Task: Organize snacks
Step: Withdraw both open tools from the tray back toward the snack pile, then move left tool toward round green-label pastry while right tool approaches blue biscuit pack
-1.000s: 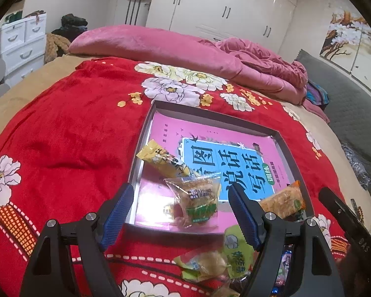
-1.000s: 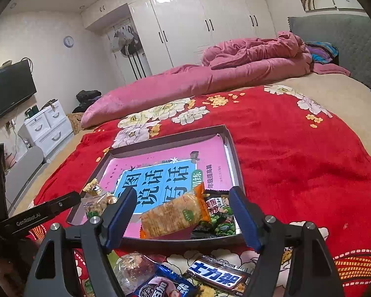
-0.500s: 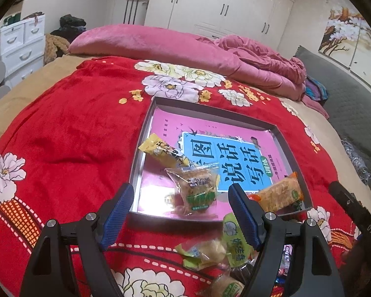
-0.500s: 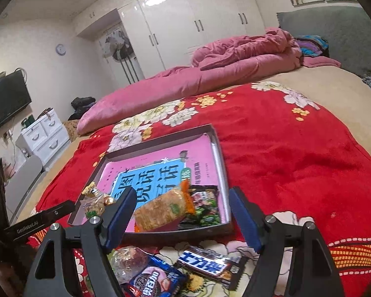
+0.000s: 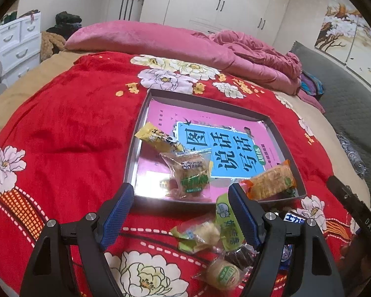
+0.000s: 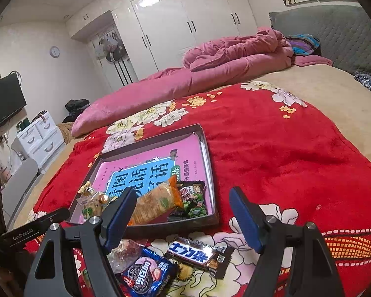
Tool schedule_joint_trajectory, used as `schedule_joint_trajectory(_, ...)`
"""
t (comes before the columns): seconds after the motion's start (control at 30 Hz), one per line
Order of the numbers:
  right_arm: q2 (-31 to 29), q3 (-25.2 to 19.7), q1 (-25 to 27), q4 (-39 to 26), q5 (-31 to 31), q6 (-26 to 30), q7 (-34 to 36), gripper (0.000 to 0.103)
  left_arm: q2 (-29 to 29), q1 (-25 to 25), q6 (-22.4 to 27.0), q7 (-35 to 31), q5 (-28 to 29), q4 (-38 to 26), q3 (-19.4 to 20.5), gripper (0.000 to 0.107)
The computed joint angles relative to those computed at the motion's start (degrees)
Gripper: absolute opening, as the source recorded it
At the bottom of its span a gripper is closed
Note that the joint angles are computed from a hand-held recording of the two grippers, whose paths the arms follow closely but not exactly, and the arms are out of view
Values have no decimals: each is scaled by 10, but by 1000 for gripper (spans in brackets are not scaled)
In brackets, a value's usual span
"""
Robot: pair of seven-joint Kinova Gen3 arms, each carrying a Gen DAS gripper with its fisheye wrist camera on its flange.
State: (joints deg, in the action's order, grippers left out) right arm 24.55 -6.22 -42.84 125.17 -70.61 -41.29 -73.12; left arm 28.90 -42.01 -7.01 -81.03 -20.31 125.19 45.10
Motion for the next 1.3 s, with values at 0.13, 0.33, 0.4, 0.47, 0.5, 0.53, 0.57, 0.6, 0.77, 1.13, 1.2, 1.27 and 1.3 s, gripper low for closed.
schedule_joint_trajectory(0.13, -1, -2, -3, -4, -6, 11, 14, 77, 0, -10, 8, -4, -5, 3, 11, 80)
schedule_joint_trajectory(0.33, 0, -4, -10, -10, -21, 26, 37, 77, 4, -35, 22, -23, 1, 8, 39, 80)
schedule_joint_trajectory(0.4, 0, -4, -11, -12, -26, 29, 44, 77, 6, -41, 28, -34, 8, 8, 46, 80)
schedule_joint_trajectory(0.47, 0, -5, -13, -14, -33, 32, 51, 77, 6, -46, 32, -48, 16, 10, 53, 80)
schedule_joint_trajectory(0.5, 0, -6, -13, -13, -33, 32, 52, 77, 7, -47, 33, -55, 20, 10, 54, 80)
schedule_joint_trajectory(0.53, 0, -6, -13, -14, -37, 34, 56, 77, 7, -49, 35, -61, 24, 11, 57, 80)
schedule_joint_trajectory(0.57, 0, -7, -15, -15, -44, 34, 63, 77, 8, -53, 38, -68, 28, 12, 61, 80)
schedule_joint_trajectory(0.6, 0, -7, -14, -16, -47, 35, 67, 77, 9, -56, 41, -75, 33, 12, 66, 80)
schedule_joint_trajectory(0.77, -2, -13, -10, -18, -69, 43, 85, 77, 14, -74, 55, -111, 58, 16, 88, 80)
schedule_joint_trajectory(1.13, 4, -30, 12, -37, -140, 94, 164, 77, 13, -76, 91, -197, 122, 19, 101, 80)
schedule_joint_trajectory(1.2, 5, -32, 16, -41, -145, 106, 178, 77, 11, -76, 93, -215, 132, 22, 104, 80)
schedule_joint_trajectory(1.27, 9, -34, 16, -48, -166, 116, 208, 77, 7, -68, 98, -232, 142, 23, 98, 80)
schedule_joint_trajectory(1.3, 10, -36, 18, -52, -174, 118, 219, 77, 6, -65, 101, -241, 146, 23, 97, 80)
